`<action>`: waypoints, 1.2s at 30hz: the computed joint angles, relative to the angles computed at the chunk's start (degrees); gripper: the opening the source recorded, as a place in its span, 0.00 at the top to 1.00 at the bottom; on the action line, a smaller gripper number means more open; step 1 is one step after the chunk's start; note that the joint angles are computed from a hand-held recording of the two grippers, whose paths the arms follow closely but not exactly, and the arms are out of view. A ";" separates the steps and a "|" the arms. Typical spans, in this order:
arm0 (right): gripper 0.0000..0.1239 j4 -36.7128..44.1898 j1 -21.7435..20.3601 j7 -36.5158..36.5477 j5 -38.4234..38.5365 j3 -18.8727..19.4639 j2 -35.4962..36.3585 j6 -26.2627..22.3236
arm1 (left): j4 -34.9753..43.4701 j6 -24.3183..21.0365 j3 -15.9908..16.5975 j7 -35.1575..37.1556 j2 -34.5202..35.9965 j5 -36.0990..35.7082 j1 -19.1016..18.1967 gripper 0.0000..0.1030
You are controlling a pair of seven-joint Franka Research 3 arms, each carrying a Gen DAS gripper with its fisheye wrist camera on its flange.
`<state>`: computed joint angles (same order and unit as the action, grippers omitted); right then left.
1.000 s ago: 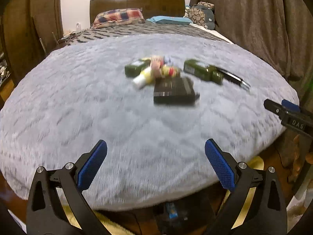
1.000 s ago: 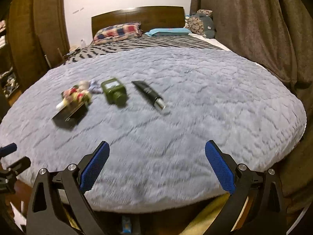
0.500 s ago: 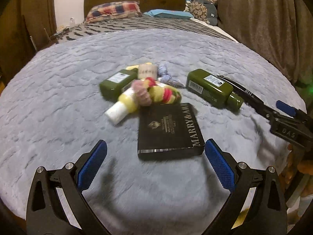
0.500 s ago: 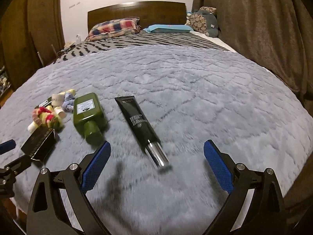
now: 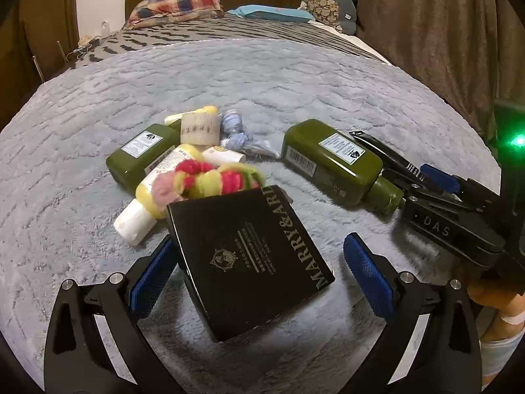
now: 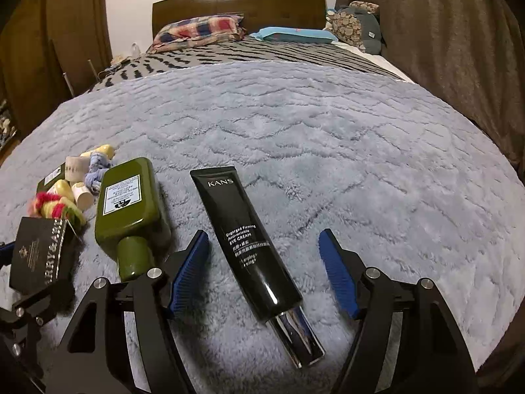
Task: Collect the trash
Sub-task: 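Grasp the black MARRY&ARD box with the left tool while the right tool grasps the KANS tube, then carry the box and tube down into the bin and open both tools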
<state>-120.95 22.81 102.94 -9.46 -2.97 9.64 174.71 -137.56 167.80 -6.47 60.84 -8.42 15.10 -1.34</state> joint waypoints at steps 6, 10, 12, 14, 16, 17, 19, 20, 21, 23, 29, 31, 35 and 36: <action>0.54 0.36 -0.14 -2.04 0.38 0.22 0.22 -0.81 | 2.61 -1.90 -0.48 -3.24 2.38 2.74 1.19 0.10; 0.72 -0.45 -0.63 -3.40 1.55 1.08 -0.45 -0.86 | 1.74 -1.81 -0.11 -2.26 1.98 2.11 0.88 0.21; 0.77 -1.49 0.00 -2.12 -0.04 0.39 -1.29 -0.65 | 0.40 -1.40 -0.38 -2.64 0.70 3.63 1.08 0.21; 0.78 -3.00 -0.47 -2.33 0.03 1.06 -2.69 -0.75 | -1.65 -0.67 -0.18 -1.75 -1.15 3.46 0.78 0.22; 0.78 -4.92 -2.08 -5.26 3.13 3.11 -4.34 -0.45 | -3.62 -0.14 -0.12 -1.30 -2.98 3.52 0.69 0.23; 0.78 -6.07 -2.52 -6.20 4.09 3.74 -5.30 -0.21 | -5.00 0.37 -0.01 -0.99 -4.25 3.41 0.58 0.24; 0.78 -8.55 -2.94 -6.52 4.22 4.41 -7.35 0.46 | -7.01 0.89 0.35 -0.18 -6.21 2.74 0.17 0.27; 0.78 -9.37 -3.38 -7.89 5.74 5.12 -8.06 0.60 | -8.56 1.15 0.47 0.00 -7.77 2.38 0.00 0.28; 0.78 -10.98 -3.69 -10.56 8.90 5.99 -9.44 1.03 | -9.44 1.31 0.51 0.12 -8.74 2.17 -0.05 0.29; 0.78 -13.79 -3.80 -13.98 12.89 6.99 -11.98 1.82 | -11.73 1.61 0.18 -0.16 -11.40 2.30 0.21 0.32; 0.78 -22.55 0.80 -23.88 25.70 6.15 -21.15 4.75 | -18.23 1.63 -0.38 -1.11 -21.32 2.11 0.04 0.33; 0.78 -24.93 4.23 -26.95 29.54 4.24 -24.25 5.37 | -20.03 0.82 -1.27 -1.54 -24.82 2.74 0.24 0.33; 0.78 -29.60 11.36 -32.09 35.18 0.15 -30.86 6.20 | -23.78 -0.41 -1.53 -2.09 -31.70 2.81 -1.03 0.33; 0.78 -31.03 12.84 -32.94 36.11 -0.46 -32.87 6.18 | -24.90 -0.90 -1.61 -2.29 -33.70 2.73 -1.43 0.33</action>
<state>-151.97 35.65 70.00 26.65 -3.42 -23.22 180.90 -162.47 166.90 -8.08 58.55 -42.12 17.82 -2.77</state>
